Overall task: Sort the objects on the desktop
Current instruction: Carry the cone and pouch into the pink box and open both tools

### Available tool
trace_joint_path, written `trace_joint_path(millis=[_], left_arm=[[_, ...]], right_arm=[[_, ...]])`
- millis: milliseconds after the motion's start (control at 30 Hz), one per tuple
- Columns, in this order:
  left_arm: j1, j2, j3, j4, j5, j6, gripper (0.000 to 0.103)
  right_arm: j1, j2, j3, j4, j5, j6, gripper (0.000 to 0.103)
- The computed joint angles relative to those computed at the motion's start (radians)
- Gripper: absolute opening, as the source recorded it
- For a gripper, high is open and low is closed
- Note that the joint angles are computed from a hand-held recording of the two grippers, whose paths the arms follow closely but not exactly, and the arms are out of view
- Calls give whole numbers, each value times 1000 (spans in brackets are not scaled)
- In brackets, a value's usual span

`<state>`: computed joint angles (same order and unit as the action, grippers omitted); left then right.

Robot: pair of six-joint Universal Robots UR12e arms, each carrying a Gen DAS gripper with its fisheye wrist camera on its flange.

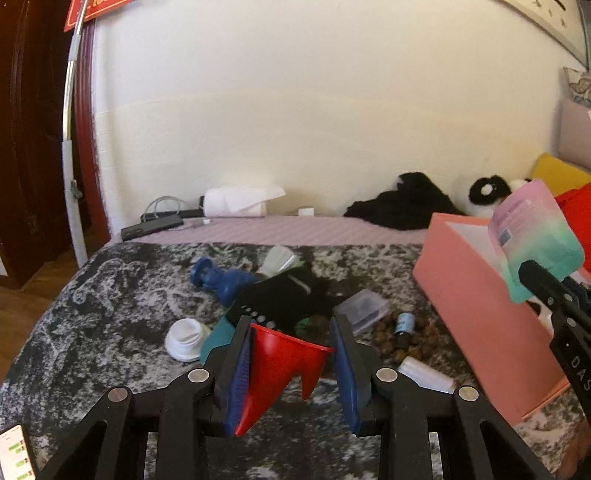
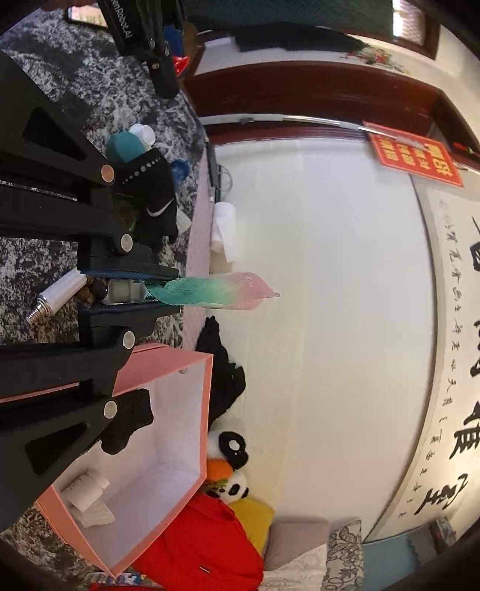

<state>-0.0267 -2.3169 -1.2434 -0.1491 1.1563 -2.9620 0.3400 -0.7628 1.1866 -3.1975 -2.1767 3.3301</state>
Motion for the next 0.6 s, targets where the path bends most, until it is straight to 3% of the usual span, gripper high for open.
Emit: trace_joint_path(millis=[267, 433, 600], left_arm=[[-36, -2, 8, -10, -60, -4, 35], [-70, -6, 18, -18, -108, 9, 35], [-111, -11, 27, -21, -131, 40, 35]], right_arm=[[-8, -53, 66, -38, -15, 23, 12], [-19, -108, 150, -82, -75, 23, 12], [-46, -162, 237, -56, -139, 86, 12]])
